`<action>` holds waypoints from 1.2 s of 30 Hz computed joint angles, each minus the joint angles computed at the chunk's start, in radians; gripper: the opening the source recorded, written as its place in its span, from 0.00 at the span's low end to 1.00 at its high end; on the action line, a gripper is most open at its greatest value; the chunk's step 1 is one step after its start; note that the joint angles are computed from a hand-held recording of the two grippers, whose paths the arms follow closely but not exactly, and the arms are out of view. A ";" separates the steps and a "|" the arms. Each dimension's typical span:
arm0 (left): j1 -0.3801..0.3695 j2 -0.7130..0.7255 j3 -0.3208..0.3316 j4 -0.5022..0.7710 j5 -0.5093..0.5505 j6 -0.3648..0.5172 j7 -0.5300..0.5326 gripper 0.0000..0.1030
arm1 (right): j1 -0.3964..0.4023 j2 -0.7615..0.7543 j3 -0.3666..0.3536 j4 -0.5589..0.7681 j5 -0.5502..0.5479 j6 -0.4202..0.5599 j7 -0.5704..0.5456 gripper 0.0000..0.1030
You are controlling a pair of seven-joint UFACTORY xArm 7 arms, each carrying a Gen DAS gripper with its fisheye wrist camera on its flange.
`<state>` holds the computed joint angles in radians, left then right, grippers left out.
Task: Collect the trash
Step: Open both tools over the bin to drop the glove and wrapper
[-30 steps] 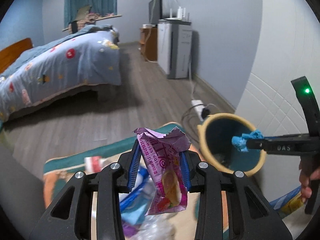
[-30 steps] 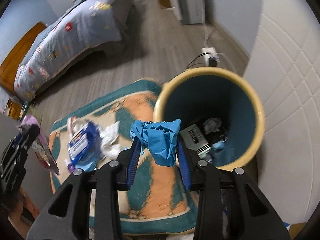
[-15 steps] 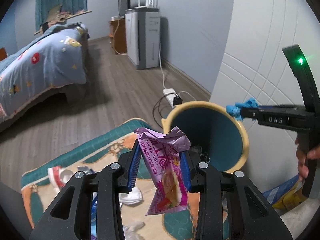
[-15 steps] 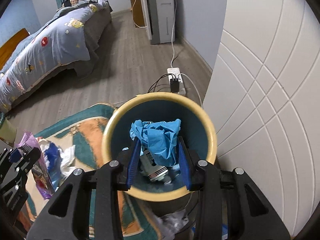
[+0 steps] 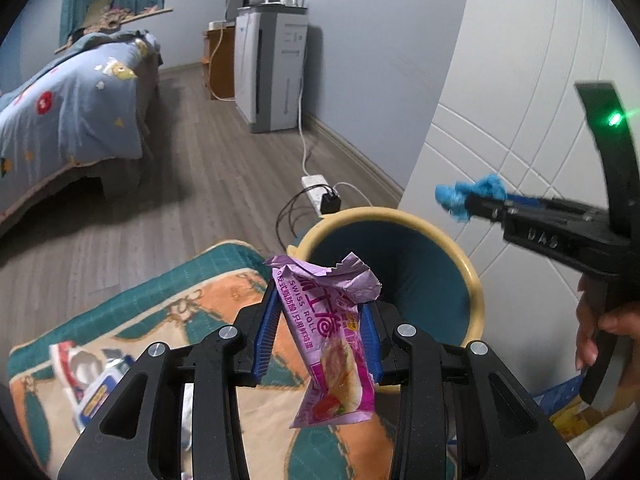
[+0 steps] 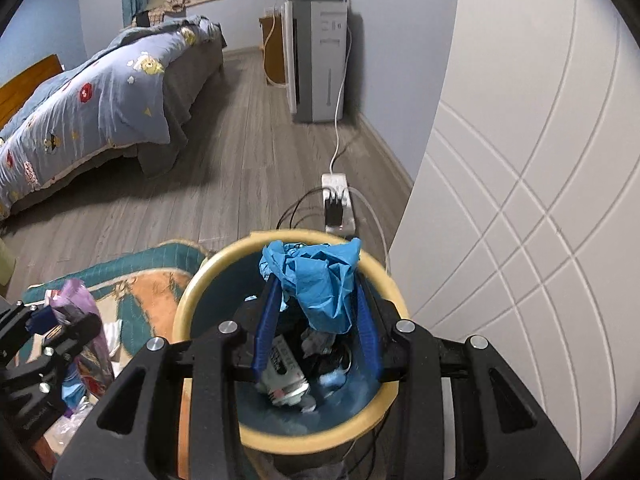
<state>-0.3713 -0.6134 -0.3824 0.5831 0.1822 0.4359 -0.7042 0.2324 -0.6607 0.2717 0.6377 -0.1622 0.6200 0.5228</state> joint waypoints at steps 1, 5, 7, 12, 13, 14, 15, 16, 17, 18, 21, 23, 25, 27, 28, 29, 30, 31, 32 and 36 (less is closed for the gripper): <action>0.009 0.017 -0.008 0.007 0.010 -0.007 0.000 0.36 | -0.013 0.000 0.007 -0.004 -0.016 -0.019 0.005 0.35; 0.026 0.099 -0.030 0.034 0.051 -0.047 0.002 0.36 | -0.048 0.017 0.023 -0.013 -0.058 -0.075 0.026 0.35; 0.024 0.135 -0.033 0.046 0.064 -0.070 0.001 0.36 | -0.060 0.031 0.032 -0.013 -0.077 -0.095 0.033 0.35; 0.040 0.222 -0.062 0.086 0.137 -0.108 -0.015 0.37 | -0.052 0.070 0.021 -0.007 -0.074 -0.100 0.040 0.35; 0.045 0.238 -0.066 0.092 0.154 -0.117 -0.023 0.37 | -0.054 0.075 0.021 -0.007 -0.075 -0.100 0.046 0.35; 0.042 0.257 -0.063 0.097 0.163 -0.128 -0.026 0.39 | -0.054 0.076 0.021 -0.007 -0.076 -0.101 0.051 0.35; 0.037 0.267 -0.055 0.100 0.168 -0.133 -0.025 0.42 | -0.053 0.084 0.016 -0.006 -0.072 -0.103 0.053 0.35; 0.043 0.281 -0.059 0.106 0.186 -0.138 -0.035 0.44 | -0.052 0.092 0.011 -0.004 -0.071 -0.105 0.052 0.35; 0.046 0.288 -0.060 0.109 0.200 -0.139 -0.043 0.48 | -0.052 0.098 0.010 -0.003 -0.071 -0.103 0.054 0.35; 0.049 0.294 -0.061 0.110 0.217 -0.146 -0.053 0.52 | -0.052 0.103 0.009 -0.003 -0.071 -0.100 0.055 0.35; 0.053 0.302 -0.053 0.109 0.248 -0.154 -0.072 0.66 | -0.060 0.128 0.007 0.007 -0.076 -0.109 0.070 0.35; 0.058 0.294 -0.052 0.102 0.268 -0.151 -0.090 0.69 | -0.066 0.144 0.010 0.013 -0.084 -0.117 0.084 0.35; 0.070 0.274 -0.059 0.092 0.287 -0.139 -0.119 0.78 | -0.070 0.158 0.017 0.018 -0.096 -0.120 0.101 0.36; 0.089 0.249 -0.067 0.078 0.310 -0.131 -0.151 0.90 | -0.064 0.177 0.016 0.027 -0.100 -0.124 0.107 0.47; 0.095 0.245 -0.071 0.081 0.317 -0.121 -0.161 0.92 | -0.065 0.185 0.022 0.032 -0.109 -0.126 0.113 0.53; 0.106 0.231 -0.077 0.078 0.328 -0.102 -0.177 0.92 | -0.073 0.188 0.035 0.035 -0.128 -0.128 0.129 0.64; 0.106 0.224 -0.074 0.075 0.329 -0.094 -0.180 0.93 | -0.075 0.187 0.039 0.036 -0.140 -0.130 0.138 0.69; 0.107 0.217 -0.070 0.071 0.331 -0.088 -0.183 0.93 | -0.080 0.187 0.047 0.039 -0.156 -0.130 0.151 0.70; 0.110 0.205 -0.069 0.065 0.333 -0.076 -0.189 0.94 | -0.080 0.188 0.049 0.042 -0.164 -0.130 0.157 0.75; 0.106 0.169 -0.048 0.044 0.317 -0.042 -0.184 0.94 | -0.074 0.180 0.056 0.048 -0.190 -0.116 0.177 0.88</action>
